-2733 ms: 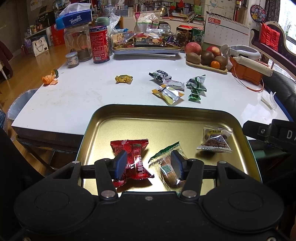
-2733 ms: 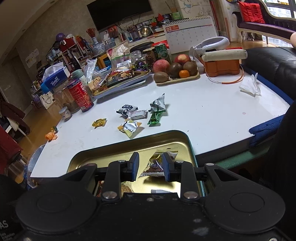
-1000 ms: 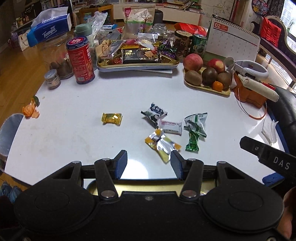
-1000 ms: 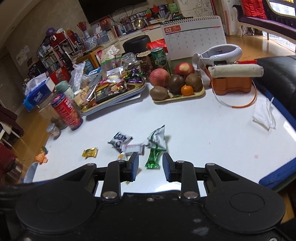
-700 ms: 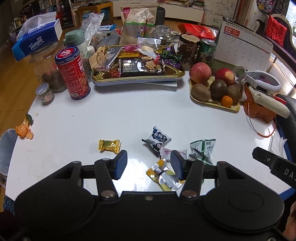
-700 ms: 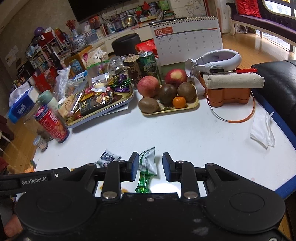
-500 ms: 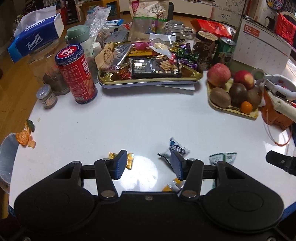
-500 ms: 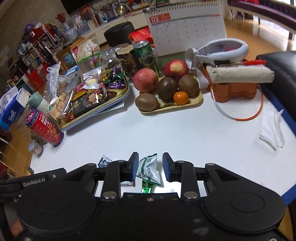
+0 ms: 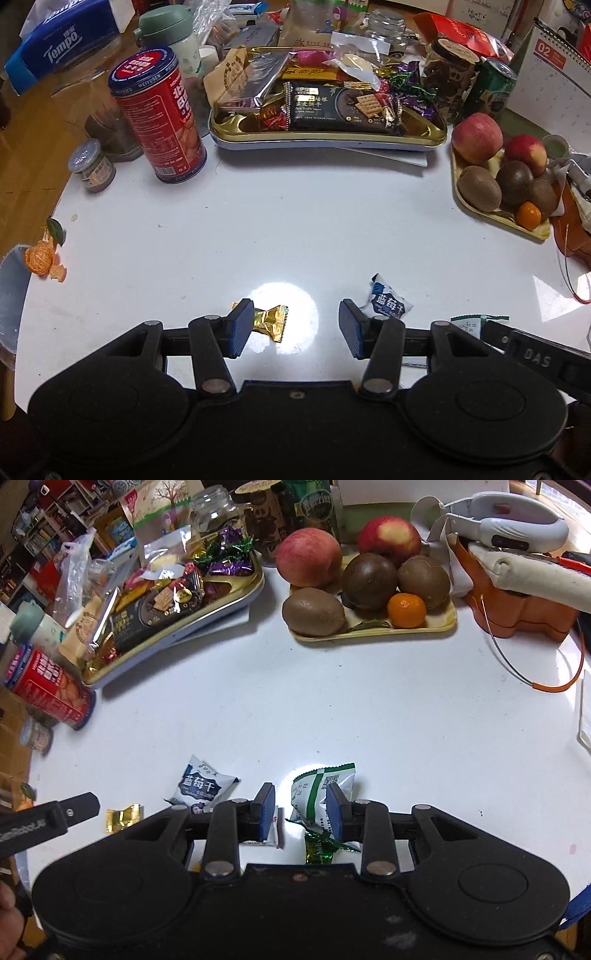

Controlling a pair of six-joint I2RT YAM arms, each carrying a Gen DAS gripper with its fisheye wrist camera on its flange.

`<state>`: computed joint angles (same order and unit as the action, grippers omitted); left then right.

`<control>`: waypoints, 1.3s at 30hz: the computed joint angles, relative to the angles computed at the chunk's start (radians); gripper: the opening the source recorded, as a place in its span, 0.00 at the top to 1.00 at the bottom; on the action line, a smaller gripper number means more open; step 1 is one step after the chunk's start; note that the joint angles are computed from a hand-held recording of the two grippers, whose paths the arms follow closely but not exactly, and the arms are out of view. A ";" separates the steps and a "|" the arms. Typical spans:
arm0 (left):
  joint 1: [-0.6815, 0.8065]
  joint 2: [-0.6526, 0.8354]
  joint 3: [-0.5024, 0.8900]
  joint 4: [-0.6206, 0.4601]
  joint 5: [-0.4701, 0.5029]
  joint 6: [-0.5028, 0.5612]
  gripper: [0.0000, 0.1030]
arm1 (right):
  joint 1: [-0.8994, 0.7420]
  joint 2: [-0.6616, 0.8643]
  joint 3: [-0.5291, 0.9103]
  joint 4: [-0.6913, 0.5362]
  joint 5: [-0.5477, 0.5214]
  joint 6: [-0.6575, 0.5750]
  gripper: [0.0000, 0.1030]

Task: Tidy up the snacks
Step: 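Grasp the green-and-white bag with the right tool while the left tool approaches the blue-and-white packet, then close the left tool on the blue-and-white packet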

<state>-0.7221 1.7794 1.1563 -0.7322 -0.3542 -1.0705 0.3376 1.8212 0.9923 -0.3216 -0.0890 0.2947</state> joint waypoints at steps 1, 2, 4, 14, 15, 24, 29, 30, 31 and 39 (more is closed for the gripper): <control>-0.004 0.004 0.007 -0.002 -0.002 0.001 0.45 | 0.007 0.010 0.003 0.004 0.015 0.001 0.64; -0.008 0.010 0.014 -0.007 -0.004 0.000 0.45 | 0.012 0.023 0.009 0.004 0.027 0.002 0.64; -0.015 0.019 0.022 -0.010 -0.004 0.003 0.45 | 0.020 0.054 0.027 -0.004 0.049 0.021 0.62; -0.001 -0.029 -0.028 0.025 0.025 0.021 0.45 | 0.049 0.136 0.072 -0.006 0.050 0.051 0.57; 0.007 -0.040 -0.039 0.034 0.033 0.020 0.45 | 0.052 0.138 0.075 -0.006 0.047 0.051 0.57; 0.030 -0.046 -0.063 0.062 0.049 0.019 0.45 | 0.086 0.151 0.079 0.010 0.070 0.046 0.54; 0.013 -0.020 -0.047 0.076 0.038 0.039 0.45 | 0.089 0.155 0.069 0.031 0.080 0.022 0.57; 0.008 -0.009 -0.039 0.075 0.034 0.045 0.45 | 0.086 0.156 0.069 0.032 0.075 0.019 0.57; 0.004 0.002 -0.030 0.074 0.029 0.047 0.45 | 0.083 0.154 0.065 0.035 0.072 0.023 0.59; -0.022 0.127 0.071 0.072 0.018 0.078 0.45 | 0.041 0.082 0.033 0.021 0.041 0.054 0.61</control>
